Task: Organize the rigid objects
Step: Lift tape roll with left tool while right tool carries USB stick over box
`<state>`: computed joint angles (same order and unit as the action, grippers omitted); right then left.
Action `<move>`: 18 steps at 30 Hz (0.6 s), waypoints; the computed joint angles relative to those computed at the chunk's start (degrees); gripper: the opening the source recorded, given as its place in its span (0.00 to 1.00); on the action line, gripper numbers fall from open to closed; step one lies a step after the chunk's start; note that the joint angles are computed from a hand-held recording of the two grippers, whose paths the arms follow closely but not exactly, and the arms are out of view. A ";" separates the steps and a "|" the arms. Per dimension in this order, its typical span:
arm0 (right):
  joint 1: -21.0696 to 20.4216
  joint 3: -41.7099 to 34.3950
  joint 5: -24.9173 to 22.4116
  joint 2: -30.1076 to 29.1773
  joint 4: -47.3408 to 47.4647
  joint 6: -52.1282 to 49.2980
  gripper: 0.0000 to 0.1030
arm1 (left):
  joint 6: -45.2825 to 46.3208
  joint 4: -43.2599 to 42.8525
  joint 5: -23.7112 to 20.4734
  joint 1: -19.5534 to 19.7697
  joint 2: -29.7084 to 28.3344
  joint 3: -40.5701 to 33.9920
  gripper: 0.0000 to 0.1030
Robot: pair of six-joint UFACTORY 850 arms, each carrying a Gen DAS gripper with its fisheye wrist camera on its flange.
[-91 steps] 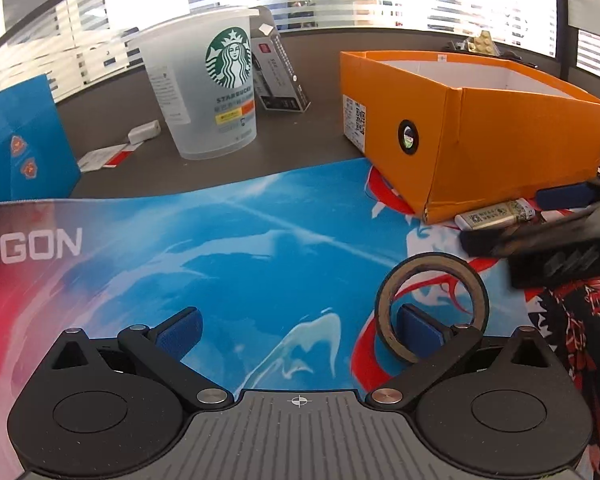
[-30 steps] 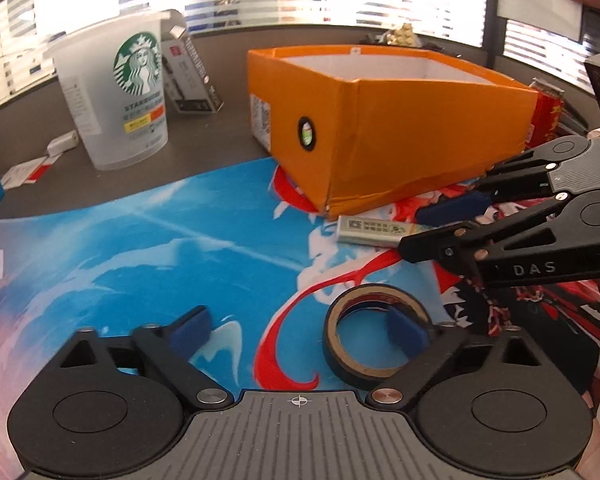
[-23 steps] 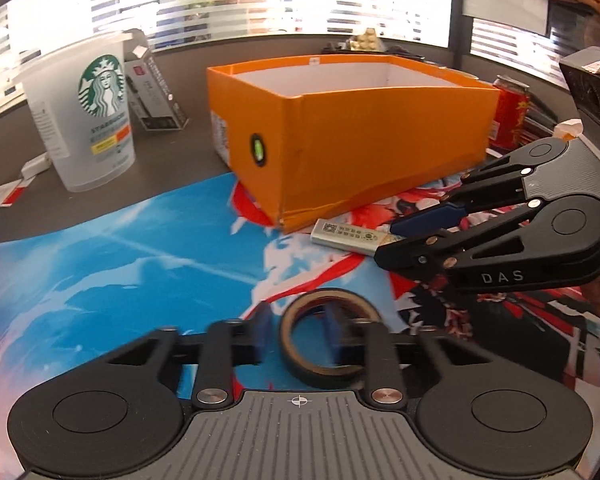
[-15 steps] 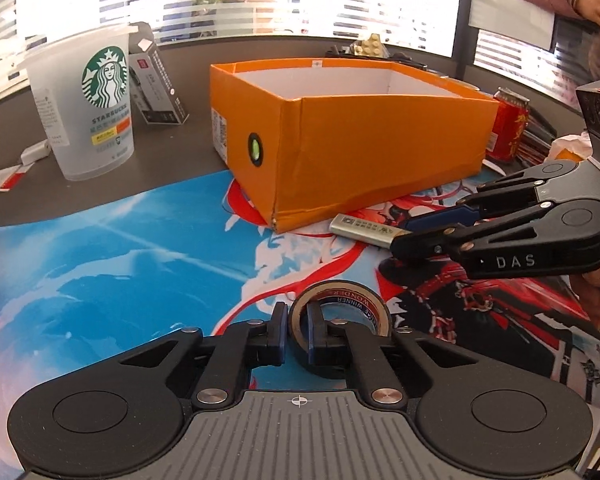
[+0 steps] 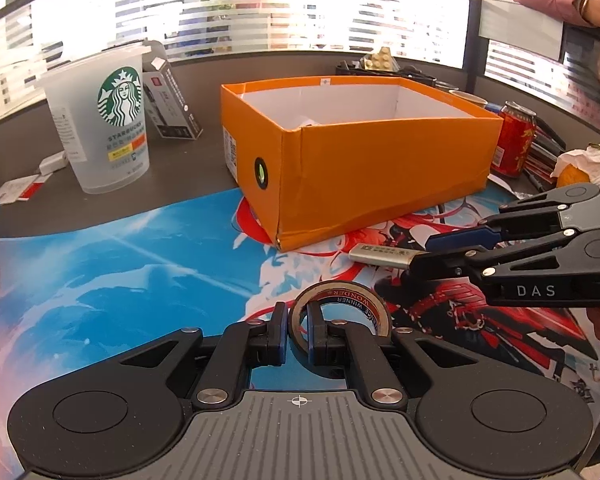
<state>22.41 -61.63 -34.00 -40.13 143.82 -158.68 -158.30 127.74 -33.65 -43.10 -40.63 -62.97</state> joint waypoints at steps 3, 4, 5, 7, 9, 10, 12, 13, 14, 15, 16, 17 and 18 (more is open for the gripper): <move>-0.18 0.82 -0.70 0.56 0.63 -0.38 0.21 | 0.10 -0.30 -0.73 -0.35 0.46 0.36 0.07; -0.26 1.21 -1.02 0.82 0.95 -0.71 0.21 | 0.40 -0.65 -1.10 -0.51 0.66 0.46 0.07; -0.34 1.56 -1.34 1.12 1.29 -0.94 0.21 | 0.80 -0.92 -1.34 -0.63 0.83 0.49 0.07; -0.44 2.20 -1.91 1.70 1.97 -1.52 0.21 | 1.46 -1.39 -1.96 -0.88 1.25 0.62 0.07; -0.51 2.90 -2.61 2.38 2.69 -2.10 0.21 | 2.03 -1.78 -2.34 -1.06 1.64 0.68 0.07; -0.56 3.27 -3.17 2.71 3.11 -2.37 0.21 | 2.10 -1.89 -2.57 -1.16 1.81 0.71 0.07; -0.69 3.91 -4.14 3.33 3.61 -2.62 0.21 | 2.38 -2.20 -3.06 -1.41 2.24 0.83 0.07; -0.71 4.18 -4.49 3.63 3.81 -2.81 0.21 | 2.40 -2.09 -3.28 -1.45 2.49 0.95 0.07; -0.71 4.49 -4.89 3.95 4.12 -3.10 0.21 | 2.46 -2.13 -3.60 -1.54 2.76 1.04 0.07; -0.73 4.70 -5.10 4.25 4.20 -3.25 0.21 | 2.71 -2.27 -3.87 -1.61 2.98 1.01 0.07; -0.73 4.92 -5.38 4.58 4.30 -3.47 0.21 | 3.08 -2.39 -4.21 -1.74 3.26 1.04 0.07; -0.74 5.13 -5.73 4.92 4.52 -3.74 0.21 | 3.43 -2.53 -4.61 -1.85 3.55 1.04 0.07; -0.80 5.31 -6.01 5.24 4.56 -3.96 0.21 | 3.81 -2.65 -4.99 -1.97 3.84 1.04 0.07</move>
<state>21.61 -56.32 -40.01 -34.88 148.38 -162.64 -154.49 125.09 -38.65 -45.07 -36.80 -61.94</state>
